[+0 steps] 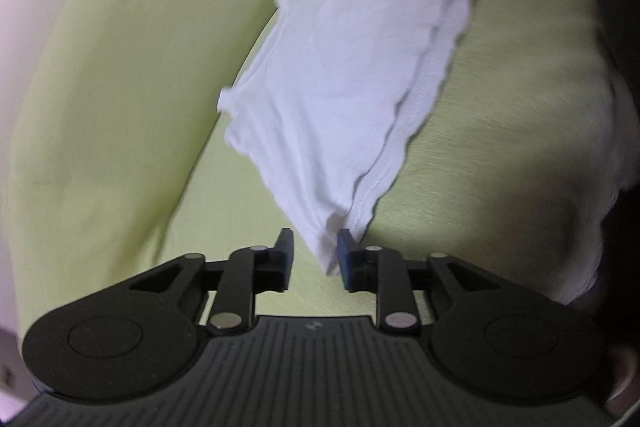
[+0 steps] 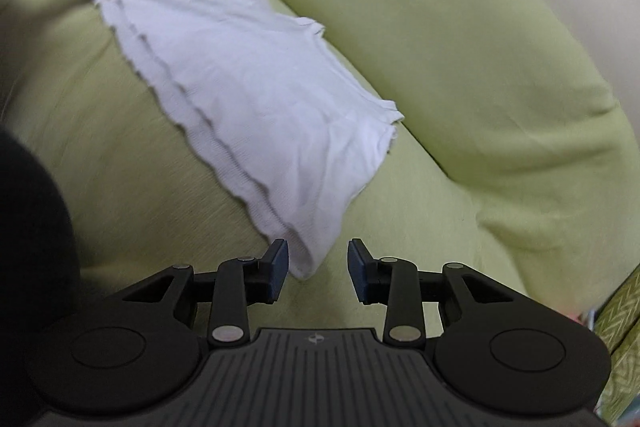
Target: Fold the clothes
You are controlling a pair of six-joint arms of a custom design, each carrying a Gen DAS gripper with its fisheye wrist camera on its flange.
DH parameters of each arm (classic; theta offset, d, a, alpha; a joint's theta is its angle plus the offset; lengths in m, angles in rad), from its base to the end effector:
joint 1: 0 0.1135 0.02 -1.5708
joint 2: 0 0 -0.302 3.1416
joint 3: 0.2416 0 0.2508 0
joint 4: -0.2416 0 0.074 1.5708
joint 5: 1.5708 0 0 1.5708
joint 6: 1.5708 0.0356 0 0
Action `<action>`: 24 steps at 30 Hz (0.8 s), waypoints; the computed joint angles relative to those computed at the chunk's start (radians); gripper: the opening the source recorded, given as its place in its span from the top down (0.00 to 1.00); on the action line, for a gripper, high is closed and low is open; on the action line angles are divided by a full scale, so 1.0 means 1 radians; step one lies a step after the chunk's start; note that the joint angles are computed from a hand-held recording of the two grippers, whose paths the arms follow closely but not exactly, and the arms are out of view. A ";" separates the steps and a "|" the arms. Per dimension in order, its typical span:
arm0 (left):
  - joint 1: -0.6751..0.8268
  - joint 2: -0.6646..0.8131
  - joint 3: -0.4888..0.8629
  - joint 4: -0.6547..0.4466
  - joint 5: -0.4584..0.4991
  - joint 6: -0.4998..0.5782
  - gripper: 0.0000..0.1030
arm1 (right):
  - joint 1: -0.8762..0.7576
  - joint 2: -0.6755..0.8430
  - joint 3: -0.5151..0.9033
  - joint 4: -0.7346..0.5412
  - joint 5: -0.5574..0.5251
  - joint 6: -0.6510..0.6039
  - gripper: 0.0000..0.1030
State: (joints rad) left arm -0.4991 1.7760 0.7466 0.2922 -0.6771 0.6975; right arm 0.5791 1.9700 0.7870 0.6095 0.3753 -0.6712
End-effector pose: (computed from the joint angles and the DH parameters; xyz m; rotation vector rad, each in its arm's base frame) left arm 0.3037 -0.1402 0.1630 0.9706 2.0423 0.8808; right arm 0.3210 0.1943 0.1309 -1.0639 1.8492 -0.4557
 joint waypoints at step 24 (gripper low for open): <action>0.079 0.058 -0.239 0.547 0.077 0.555 0.98 | -0.064 -0.025 -0.038 0.025 -0.070 -0.160 1.00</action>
